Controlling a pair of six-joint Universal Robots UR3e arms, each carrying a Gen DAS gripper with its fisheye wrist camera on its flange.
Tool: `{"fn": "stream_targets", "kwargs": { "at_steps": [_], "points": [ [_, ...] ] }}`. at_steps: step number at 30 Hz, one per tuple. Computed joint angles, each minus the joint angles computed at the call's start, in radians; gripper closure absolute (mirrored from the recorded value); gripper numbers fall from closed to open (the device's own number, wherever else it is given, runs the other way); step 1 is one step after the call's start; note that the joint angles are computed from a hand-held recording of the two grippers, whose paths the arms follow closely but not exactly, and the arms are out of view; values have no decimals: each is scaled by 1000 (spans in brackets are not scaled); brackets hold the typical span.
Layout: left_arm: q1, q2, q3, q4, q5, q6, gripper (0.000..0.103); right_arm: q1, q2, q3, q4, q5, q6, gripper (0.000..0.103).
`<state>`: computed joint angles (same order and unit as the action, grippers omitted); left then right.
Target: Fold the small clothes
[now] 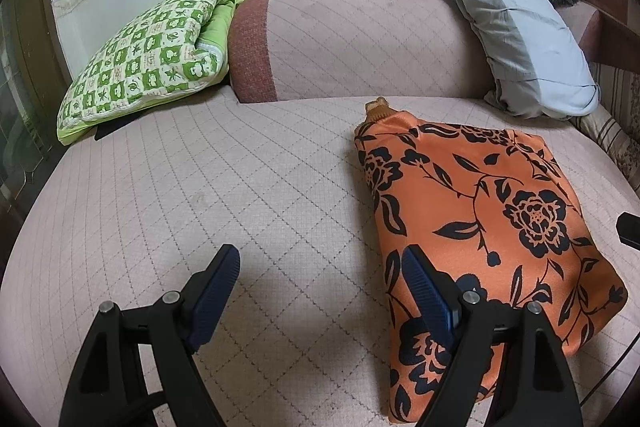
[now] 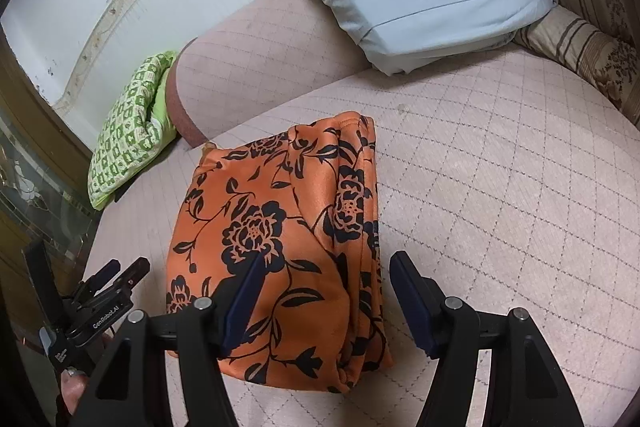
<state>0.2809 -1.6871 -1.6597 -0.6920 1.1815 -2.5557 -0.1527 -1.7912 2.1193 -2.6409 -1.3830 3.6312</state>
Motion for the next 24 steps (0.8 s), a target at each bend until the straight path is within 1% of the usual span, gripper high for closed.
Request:
{"fn": "stream_targets", "kwargs": {
  "at_steps": [9, 12, 16, 18, 22, 24],
  "points": [
    [-8, -9, -2, 6, 6, 6, 20, -34, -7, 25, -12, 40, -8, 34],
    [-4, -18, 28, -47, -18, 7, 20, -56, -9, 40, -26, 71, -7, 34],
    [9, -34, 81, -132, -78, 11, 20, -84, -12, 59, -51, 107, -4, 34],
    [9, -36, 88, -135, -96, 20, 20, -99, -12, 68, -62, 122, 2, 34],
    [-14, -53, 97, -110, -78, 26, 20, -119, 5, 83, -95, 149, 6, 34],
    [-16, -59, 105, -122, -75, 26, 20, -117, 22, 78, -97, 146, 5, 34]
  ]
}}
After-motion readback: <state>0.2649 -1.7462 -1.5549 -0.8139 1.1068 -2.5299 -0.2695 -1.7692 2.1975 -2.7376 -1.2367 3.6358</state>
